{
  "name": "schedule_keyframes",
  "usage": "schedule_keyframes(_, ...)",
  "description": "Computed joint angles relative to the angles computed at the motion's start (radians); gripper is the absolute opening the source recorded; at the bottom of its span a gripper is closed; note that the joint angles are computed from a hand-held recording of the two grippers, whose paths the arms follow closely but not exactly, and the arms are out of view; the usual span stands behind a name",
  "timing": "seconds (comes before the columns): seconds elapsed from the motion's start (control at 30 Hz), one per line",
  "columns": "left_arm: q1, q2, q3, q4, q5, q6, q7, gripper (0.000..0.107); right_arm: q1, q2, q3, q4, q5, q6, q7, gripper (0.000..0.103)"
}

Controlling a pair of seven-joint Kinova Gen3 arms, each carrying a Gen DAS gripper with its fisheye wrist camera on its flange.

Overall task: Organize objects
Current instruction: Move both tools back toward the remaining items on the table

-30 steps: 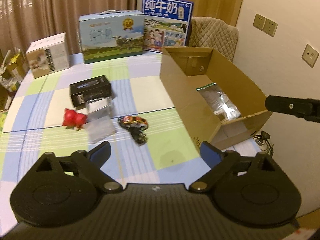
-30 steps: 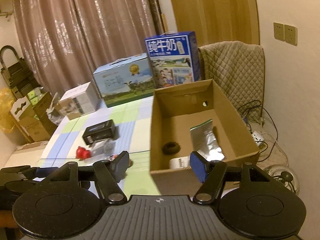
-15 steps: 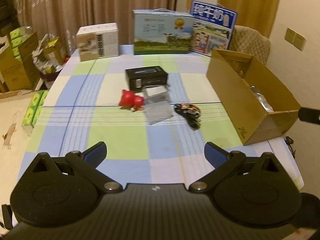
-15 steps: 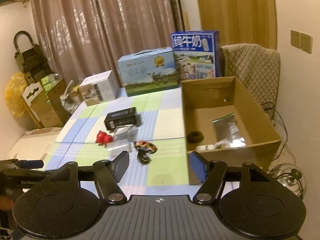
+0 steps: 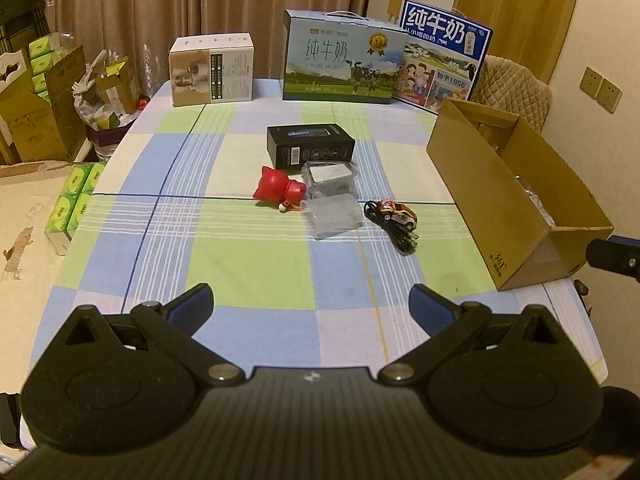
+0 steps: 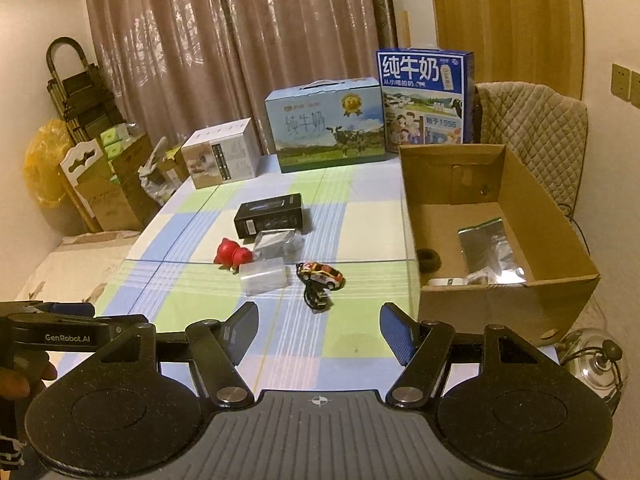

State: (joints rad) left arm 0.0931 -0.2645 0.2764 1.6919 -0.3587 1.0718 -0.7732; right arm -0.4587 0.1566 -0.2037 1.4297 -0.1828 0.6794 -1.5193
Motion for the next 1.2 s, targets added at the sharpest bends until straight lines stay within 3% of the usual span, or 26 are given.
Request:
schedule_keyframes(0.47,-0.002,0.010,-0.020,0.019,0.022,-0.027,-0.018,0.102,-0.013,0.024,-0.004,-0.006,0.005,0.000,0.005,0.064)
schedule_keyframes(0.77,-0.013,0.046,-0.072,0.021,0.040,-0.072,-0.076,0.102,-0.042,0.072,-0.005,-0.032,0.046,-0.020,0.002,0.064)
schedule_keyframes(1.2,-0.046,0.163,-0.184,0.050,0.116,-0.242,-0.242,0.102,-0.114,0.262,0.018,-0.185,0.131,-0.009,0.027,0.064)
